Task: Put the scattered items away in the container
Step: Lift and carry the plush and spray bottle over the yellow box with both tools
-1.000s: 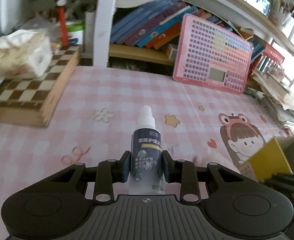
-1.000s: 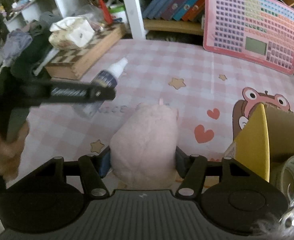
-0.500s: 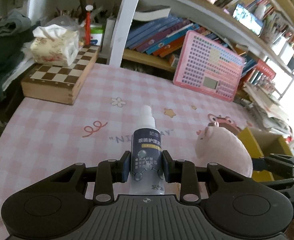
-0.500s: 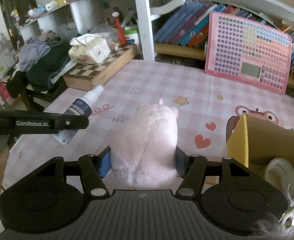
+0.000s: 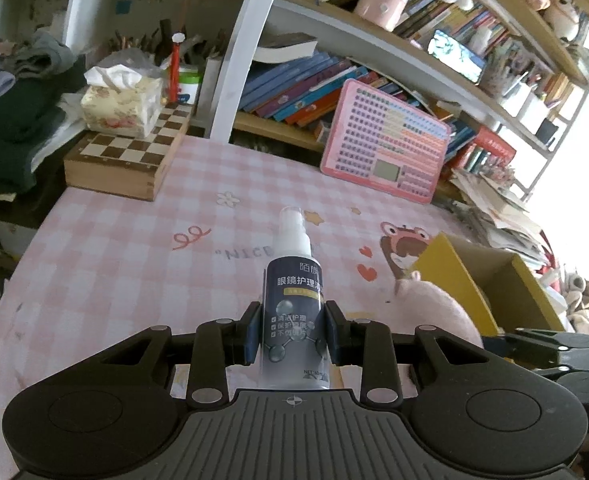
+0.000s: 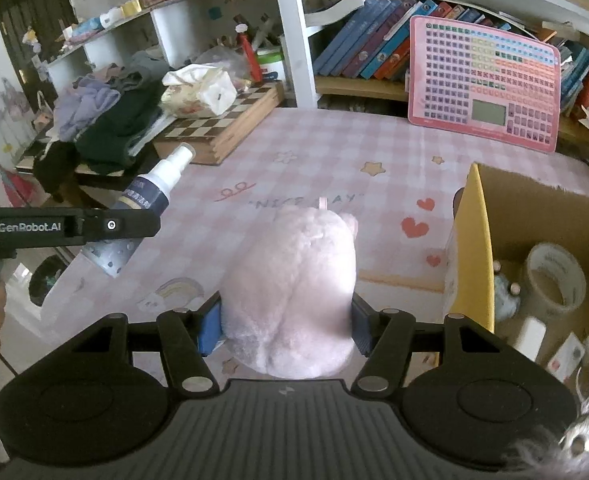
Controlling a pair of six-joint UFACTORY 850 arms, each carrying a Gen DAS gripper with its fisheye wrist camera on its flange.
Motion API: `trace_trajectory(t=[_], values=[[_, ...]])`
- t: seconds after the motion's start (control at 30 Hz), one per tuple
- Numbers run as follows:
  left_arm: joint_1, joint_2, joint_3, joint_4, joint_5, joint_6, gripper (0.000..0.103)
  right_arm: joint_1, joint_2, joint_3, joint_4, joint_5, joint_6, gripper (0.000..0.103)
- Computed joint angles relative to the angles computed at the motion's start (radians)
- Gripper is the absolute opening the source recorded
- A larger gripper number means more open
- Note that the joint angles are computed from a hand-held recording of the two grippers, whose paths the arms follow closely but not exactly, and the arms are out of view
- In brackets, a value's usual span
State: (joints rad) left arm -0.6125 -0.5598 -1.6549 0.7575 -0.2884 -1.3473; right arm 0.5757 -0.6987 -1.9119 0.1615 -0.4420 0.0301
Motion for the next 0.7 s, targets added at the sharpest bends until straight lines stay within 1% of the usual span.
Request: trace_trajectory(t=[0.2, 0.47, 0.7], values=[[-0.026, 0.08, 0.112, 0.08, 0.015, -0.091, 0.03, 0.03, 0.09, 0.136, -0.012, 0.043, 0.027, 0.059], [-0.062, 0.19, 0.254, 0.232, 0.053, -0.271, 0.03, 0.075, 0.205, 0.302, -0.077, 0.107, 0.131, 0.059], [-0.099, 0.251, 0.332, 0.361, 0.073, -0.405, 0.03, 0.115, 0.282, 0.408, -0.197, 0.136, 0.261, 0.059]])
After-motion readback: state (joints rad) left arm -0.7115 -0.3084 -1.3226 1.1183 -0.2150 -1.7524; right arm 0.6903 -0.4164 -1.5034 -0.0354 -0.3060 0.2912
